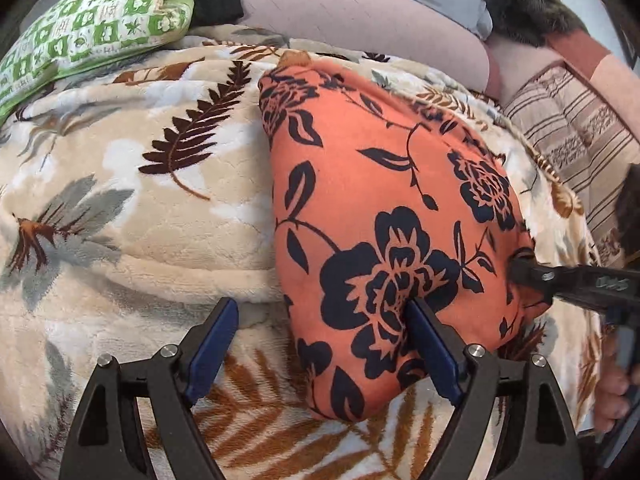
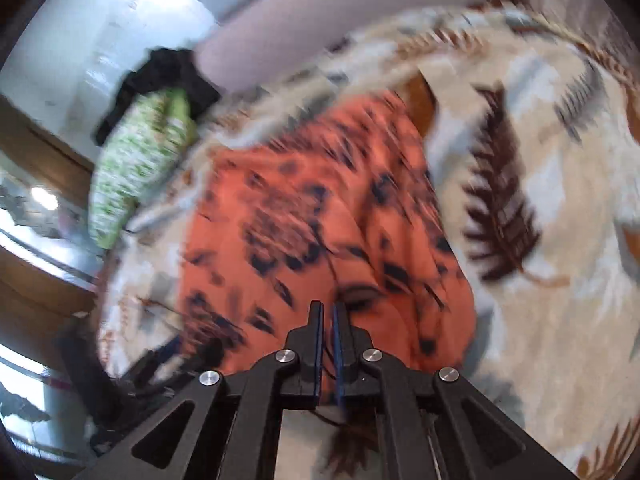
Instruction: Fold small clothes
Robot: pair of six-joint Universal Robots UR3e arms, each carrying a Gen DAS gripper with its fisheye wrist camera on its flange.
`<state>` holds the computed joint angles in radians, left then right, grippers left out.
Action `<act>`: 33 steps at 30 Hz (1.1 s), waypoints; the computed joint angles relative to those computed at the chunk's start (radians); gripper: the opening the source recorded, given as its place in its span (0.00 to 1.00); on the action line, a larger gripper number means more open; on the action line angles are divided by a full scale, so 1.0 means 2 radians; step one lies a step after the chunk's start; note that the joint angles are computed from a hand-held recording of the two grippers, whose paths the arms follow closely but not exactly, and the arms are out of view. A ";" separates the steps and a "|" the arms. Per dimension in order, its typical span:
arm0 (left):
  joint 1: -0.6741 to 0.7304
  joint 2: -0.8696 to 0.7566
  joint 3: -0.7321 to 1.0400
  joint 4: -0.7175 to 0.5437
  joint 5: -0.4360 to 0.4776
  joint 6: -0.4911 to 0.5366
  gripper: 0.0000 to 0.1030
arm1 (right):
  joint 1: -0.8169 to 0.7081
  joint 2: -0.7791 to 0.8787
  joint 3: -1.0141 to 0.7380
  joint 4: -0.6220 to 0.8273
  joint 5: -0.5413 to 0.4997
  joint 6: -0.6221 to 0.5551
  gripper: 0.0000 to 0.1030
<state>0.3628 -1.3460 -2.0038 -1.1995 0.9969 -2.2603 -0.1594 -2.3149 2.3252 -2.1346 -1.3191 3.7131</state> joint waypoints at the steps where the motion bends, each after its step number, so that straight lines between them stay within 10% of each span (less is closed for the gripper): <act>1: 0.000 0.001 -0.002 0.003 -0.001 -0.002 0.84 | -0.006 0.003 0.018 -0.022 0.006 -0.008 0.04; 11: 0.024 0.007 0.006 0.039 -0.053 -0.033 0.84 | -0.025 0.039 -0.055 -0.054 -0.007 -0.011 0.06; 19: -0.012 -0.037 0.010 0.071 -0.015 -0.078 0.86 | -0.005 0.343 -0.225 -0.092 -0.085 0.002 0.06; 33: 0.019 -0.011 0.012 -0.032 -0.024 0.012 0.94 | 0.068 0.525 -0.491 -0.029 0.029 -0.034 0.05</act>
<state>0.3999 -1.3689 -1.9791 -1.2627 0.9498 -2.2366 -0.0233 -1.2650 1.3436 -2.1934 -1.2605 3.6442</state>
